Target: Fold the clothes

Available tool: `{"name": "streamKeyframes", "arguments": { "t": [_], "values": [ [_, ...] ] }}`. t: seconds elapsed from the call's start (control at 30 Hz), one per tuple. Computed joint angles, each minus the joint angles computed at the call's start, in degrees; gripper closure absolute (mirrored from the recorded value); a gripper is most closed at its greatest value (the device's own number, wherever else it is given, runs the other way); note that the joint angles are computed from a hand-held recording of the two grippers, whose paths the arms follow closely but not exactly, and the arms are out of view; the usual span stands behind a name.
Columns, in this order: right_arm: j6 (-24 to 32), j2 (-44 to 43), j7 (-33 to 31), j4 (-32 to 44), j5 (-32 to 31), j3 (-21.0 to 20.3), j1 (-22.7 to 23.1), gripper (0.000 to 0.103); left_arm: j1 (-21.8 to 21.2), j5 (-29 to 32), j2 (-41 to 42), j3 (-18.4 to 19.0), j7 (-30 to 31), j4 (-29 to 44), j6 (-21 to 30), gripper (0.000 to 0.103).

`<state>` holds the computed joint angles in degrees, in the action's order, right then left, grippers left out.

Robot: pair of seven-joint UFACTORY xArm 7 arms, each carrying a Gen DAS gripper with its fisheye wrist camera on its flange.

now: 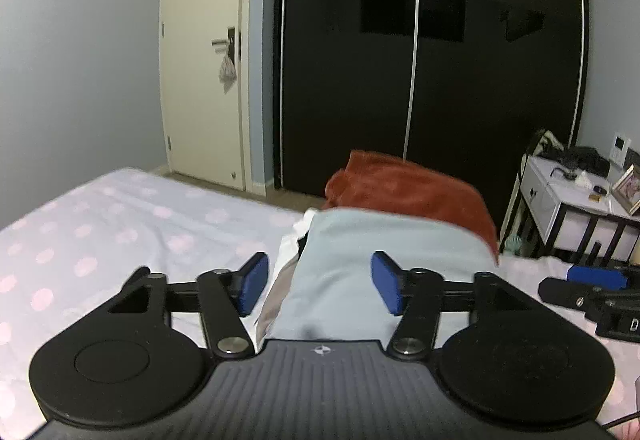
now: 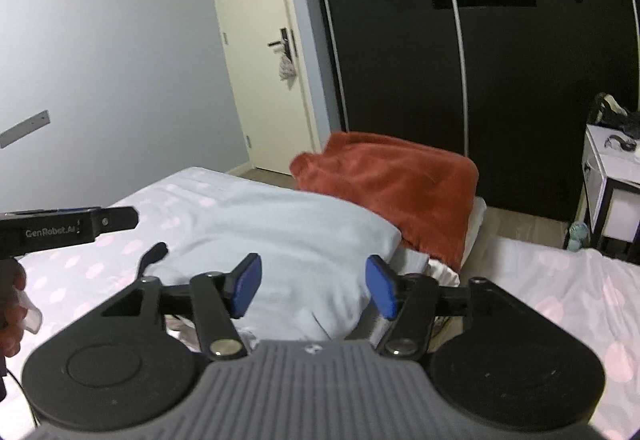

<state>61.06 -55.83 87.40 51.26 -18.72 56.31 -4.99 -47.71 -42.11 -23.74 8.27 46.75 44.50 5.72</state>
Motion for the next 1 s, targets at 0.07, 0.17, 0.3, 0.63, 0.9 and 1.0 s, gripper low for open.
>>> {"name": "streamKeyframes", "arguments": {
  "t": [0.07, 0.17, 0.3, 0.63, 0.9, 1.0],
  "values": [
    [0.1, -0.5, -0.3, 0.4, 0.1, -0.7, 1.0, 0.033, 3.4, 2.7, -1.9, -3.8, -3.7, -1.3, -0.1, 0.027],
    [0.8, -1.2, -1.2, 1.1, 0.3, -0.9, 1.9, 0.031, 7.3, 7.6, -4.6, -8.3, -9.0, -3.8, -0.8, 0.027],
    [1.6, -2.3, -2.2, 1.6, 1.1, -0.9, 2.6, 0.027, 10.7, 12.5, -8.0, -12.2, -14.9, -6.6, 0.2, 0.026],
    [4.3, -5.0, -2.7, 0.7, 5.6, -0.2, 5.3, 0.025, 17.7, 20.3, -14.4, -21.5, -30.7, -14.4, -1.6, 0.024],
    [4.4, -5.6, -1.9, -0.6, 7.6, 1.0, 7.1, 0.024, 20.9, 25.5, -18.1, -26.1, -40.6, -19.1, 0.7, 0.024],
    [4.3, -5.7, -1.6, -1.3, 8.1, 1.1, 8.0, 0.023, 21.1, 27.5, -18.8, -26.4, -43.3, -19.8, 1.9, 0.024]
  ]
}}
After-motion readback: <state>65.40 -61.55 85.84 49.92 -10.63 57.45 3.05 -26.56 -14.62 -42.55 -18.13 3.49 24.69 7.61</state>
